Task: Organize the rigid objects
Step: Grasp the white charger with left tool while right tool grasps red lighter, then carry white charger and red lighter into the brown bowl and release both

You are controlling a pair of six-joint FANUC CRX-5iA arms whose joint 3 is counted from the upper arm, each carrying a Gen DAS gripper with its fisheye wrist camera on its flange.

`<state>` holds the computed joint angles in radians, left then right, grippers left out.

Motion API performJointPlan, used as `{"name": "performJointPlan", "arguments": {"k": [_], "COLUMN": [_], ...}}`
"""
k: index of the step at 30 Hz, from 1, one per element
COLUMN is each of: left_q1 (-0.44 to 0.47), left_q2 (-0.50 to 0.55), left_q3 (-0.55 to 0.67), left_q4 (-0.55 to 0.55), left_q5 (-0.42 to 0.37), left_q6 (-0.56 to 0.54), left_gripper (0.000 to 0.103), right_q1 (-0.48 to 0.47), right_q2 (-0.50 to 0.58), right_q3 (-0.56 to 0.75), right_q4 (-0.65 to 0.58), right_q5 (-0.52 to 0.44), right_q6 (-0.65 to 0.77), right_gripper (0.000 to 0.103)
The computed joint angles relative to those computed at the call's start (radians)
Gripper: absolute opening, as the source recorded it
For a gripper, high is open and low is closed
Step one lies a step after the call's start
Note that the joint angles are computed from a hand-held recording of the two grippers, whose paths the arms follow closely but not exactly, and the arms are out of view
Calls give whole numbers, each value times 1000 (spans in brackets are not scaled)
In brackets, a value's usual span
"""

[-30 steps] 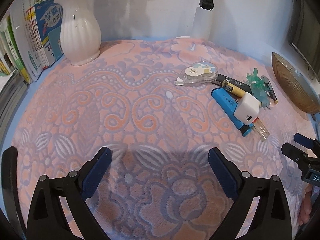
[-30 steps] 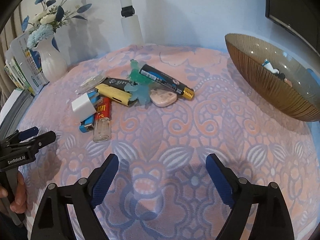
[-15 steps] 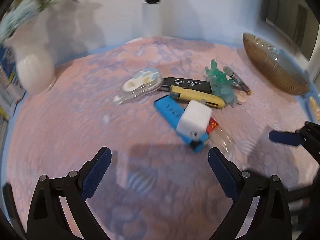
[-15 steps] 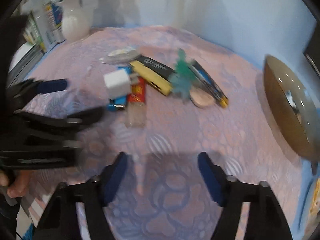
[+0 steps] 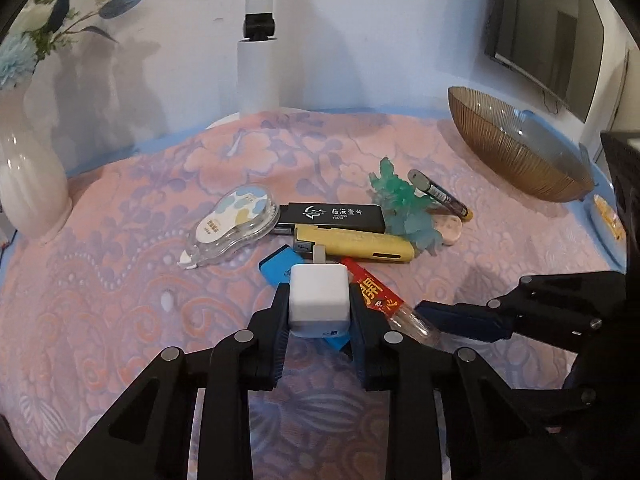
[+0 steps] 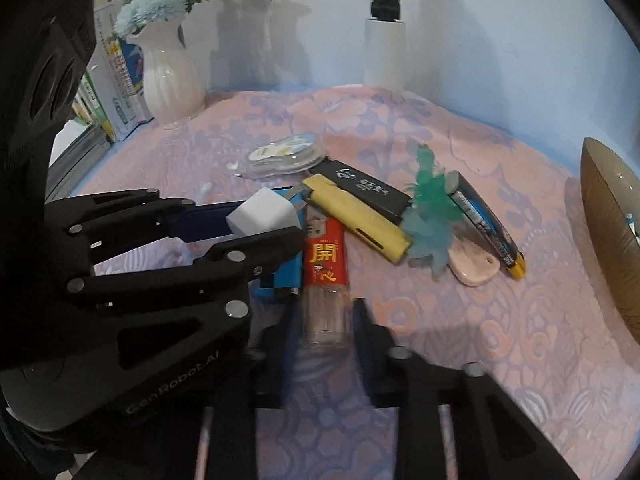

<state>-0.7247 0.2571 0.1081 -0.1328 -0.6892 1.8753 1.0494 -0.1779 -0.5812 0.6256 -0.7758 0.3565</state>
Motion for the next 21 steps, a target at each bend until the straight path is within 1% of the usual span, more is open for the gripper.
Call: {"name": "performJointPlan", "arguments": {"k": [4, 7, 9, 12, 13, 15, 17, 19, 21], "left_q1": [16, 21, 19, 18, 20, 27, 21, 23, 20], "left_q2": [-62, -112, -147, -175, -177, -173, -167, -167, -164], "left_q3": [-71, -129, -169, -204, -209, -216, -207, -212, -209], "left_q4": [12, 11, -1, 6, 15, 34, 13, 26, 25], "left_q5": [20, 8, 3, 10, 12, 16, 5, 8, 0], "left_q6": [22, 31, 41, 2, -13, -24, -8, -30, -41], "left_gripper": [24, 24, 24, 24, 24, 24, 24, 24, 24], "right_q1": [28, 86, 141, 209, 228, 239, 232, 211, 189], "right_q2": [-35, -108, -172, -233, -238, -232, -218, -201, -186], "right_q3": [-26, -80, -125, -151, -150, -142, -130, -120, -119], "right_q4": [1, 0, -1, -28, -32, -36, -41, -40, -29], "right_q5": [-33, -88, -130, -192, -218, -240, -245, -232, -203], "right_q6": [-24, -51, -94, -117, -120, -123, -126, -132, -146], "right_gripper": [22, 22, 22, 22, 23, 24, 28, 37, 44]}}
